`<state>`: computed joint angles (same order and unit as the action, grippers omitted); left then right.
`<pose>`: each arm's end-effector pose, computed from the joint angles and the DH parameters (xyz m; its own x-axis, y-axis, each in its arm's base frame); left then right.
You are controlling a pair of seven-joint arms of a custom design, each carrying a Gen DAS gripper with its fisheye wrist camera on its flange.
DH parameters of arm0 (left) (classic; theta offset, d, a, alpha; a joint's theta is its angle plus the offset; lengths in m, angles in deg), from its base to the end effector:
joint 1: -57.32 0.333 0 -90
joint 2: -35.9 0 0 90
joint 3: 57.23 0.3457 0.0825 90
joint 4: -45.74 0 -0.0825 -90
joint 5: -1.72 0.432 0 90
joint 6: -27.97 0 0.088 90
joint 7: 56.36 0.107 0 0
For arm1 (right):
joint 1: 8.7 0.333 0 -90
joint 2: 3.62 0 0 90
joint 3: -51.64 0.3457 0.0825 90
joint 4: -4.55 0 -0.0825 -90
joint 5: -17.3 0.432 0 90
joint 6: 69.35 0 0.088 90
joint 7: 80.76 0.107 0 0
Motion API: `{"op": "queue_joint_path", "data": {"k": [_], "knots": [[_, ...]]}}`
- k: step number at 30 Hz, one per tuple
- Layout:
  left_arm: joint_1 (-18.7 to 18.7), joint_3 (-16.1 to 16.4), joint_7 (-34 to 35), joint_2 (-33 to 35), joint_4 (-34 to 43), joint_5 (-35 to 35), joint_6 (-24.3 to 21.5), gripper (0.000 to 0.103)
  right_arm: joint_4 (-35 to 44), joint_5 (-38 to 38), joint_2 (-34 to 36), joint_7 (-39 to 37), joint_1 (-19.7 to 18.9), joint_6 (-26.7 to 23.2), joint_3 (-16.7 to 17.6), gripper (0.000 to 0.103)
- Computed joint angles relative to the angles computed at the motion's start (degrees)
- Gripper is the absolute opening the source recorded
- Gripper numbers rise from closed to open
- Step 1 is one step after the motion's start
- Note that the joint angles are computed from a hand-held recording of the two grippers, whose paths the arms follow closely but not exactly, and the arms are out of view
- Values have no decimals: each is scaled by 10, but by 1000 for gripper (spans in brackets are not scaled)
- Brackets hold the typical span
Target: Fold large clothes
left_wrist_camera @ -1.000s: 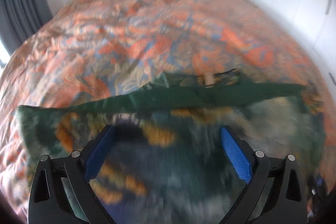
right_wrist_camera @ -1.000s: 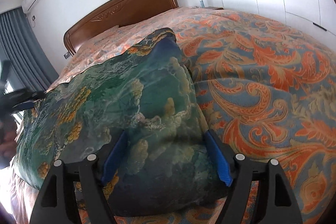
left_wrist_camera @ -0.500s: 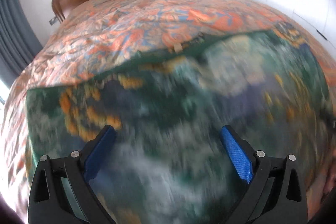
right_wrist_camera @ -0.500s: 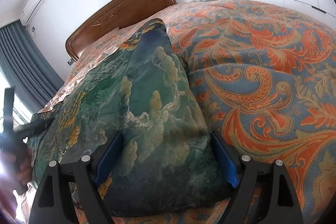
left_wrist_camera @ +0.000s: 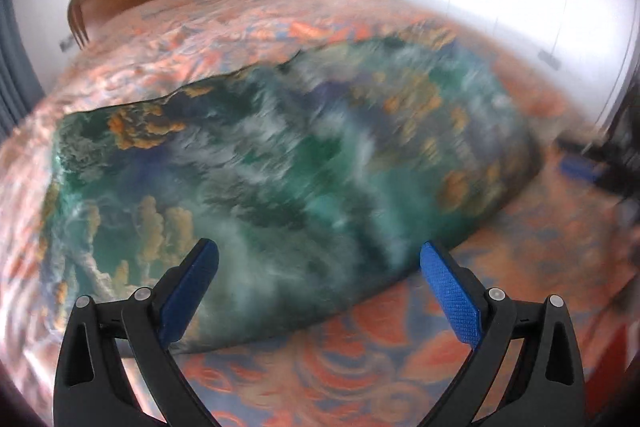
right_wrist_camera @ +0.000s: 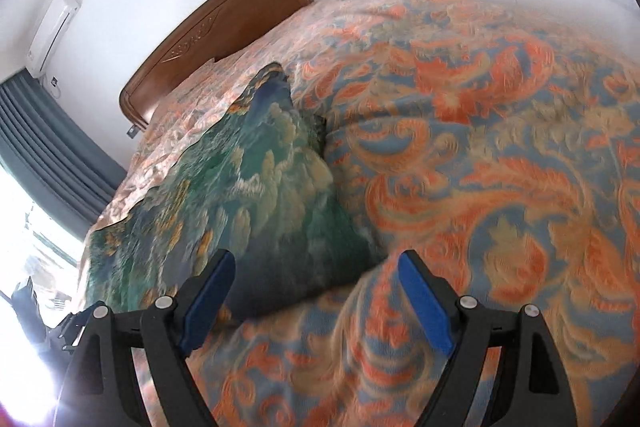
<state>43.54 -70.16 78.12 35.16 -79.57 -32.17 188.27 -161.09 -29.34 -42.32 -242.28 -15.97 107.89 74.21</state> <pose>0.5565 -0.2512 0.4604 -0.6812 -0.7321 0.0080 -0.5639 0.5176 -0.6435 0.3485 0.1478 0.4080 -0.4671 -0.7135 -0.5221 -0.4234 0.6989 -0.5764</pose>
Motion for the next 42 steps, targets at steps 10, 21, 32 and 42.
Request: {"op": "queue_joint_path", "data": {"k": [10,21,32,42], "knots": [[-23,-6,-42,60,33,73,-14,103,17,124,112,4,-219,212,166,89],[5,0,-26,37,98,23,-147,102,47,264,62,-107,-245,150,250,42],[-16,-10,-80,127,364,105,-358,102,220,90,-46,-191,-264,-77,353,36],[-101,29,-248,240,502,339,-462,101,353,-56,27,-247,-333,-165,489,34]]}}
